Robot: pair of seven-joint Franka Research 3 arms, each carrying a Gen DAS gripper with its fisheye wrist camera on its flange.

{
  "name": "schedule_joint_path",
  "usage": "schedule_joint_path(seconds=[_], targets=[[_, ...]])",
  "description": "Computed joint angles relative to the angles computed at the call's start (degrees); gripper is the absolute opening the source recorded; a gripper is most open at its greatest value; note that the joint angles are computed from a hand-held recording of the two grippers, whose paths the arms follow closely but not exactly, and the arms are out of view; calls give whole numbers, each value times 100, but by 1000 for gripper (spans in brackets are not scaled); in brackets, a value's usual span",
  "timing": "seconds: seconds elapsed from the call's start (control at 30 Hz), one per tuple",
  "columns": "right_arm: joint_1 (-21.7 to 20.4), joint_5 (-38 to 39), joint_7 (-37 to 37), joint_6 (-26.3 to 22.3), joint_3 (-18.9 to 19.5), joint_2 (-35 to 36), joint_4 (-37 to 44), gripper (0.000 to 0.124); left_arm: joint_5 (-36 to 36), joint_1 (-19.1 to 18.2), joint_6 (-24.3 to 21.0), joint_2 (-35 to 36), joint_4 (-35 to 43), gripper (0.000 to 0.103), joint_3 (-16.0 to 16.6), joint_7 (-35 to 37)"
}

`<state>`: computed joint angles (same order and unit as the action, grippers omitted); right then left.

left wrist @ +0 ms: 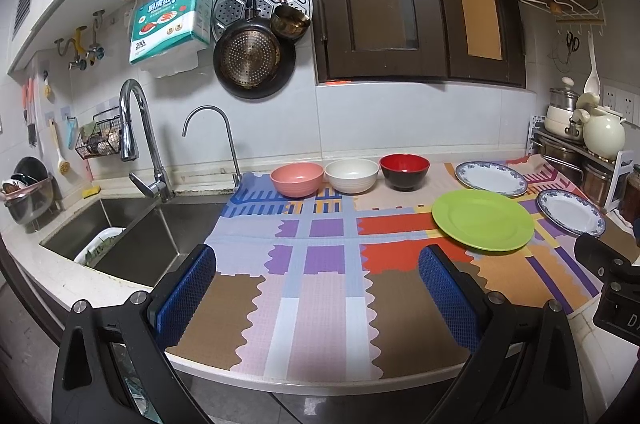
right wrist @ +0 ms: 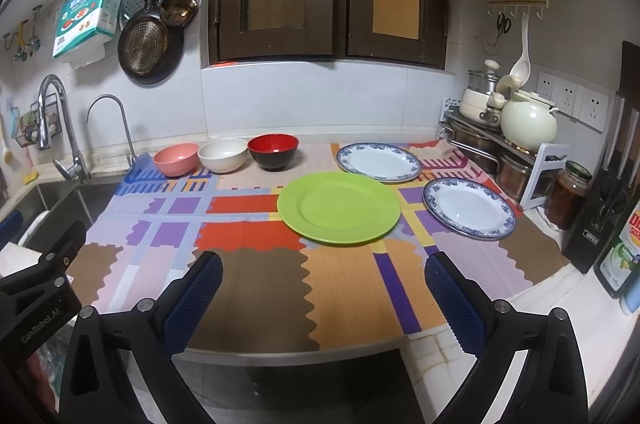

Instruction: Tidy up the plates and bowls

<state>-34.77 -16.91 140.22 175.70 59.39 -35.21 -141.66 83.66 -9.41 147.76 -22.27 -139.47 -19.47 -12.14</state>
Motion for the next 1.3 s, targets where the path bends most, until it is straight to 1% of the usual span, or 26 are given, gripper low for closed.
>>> schedule_joint_path(seconds=[0.97, 1.3], targets=[[-15, -36, 40, -18, 11, 11, 31, 102, -12, 8, 8, -13, -17, 103, 9, 9], [-70, -64, 72, -46, 71, 37, 71, 102, 8, 11, 17, -11, -19, 103, 16, 1]])
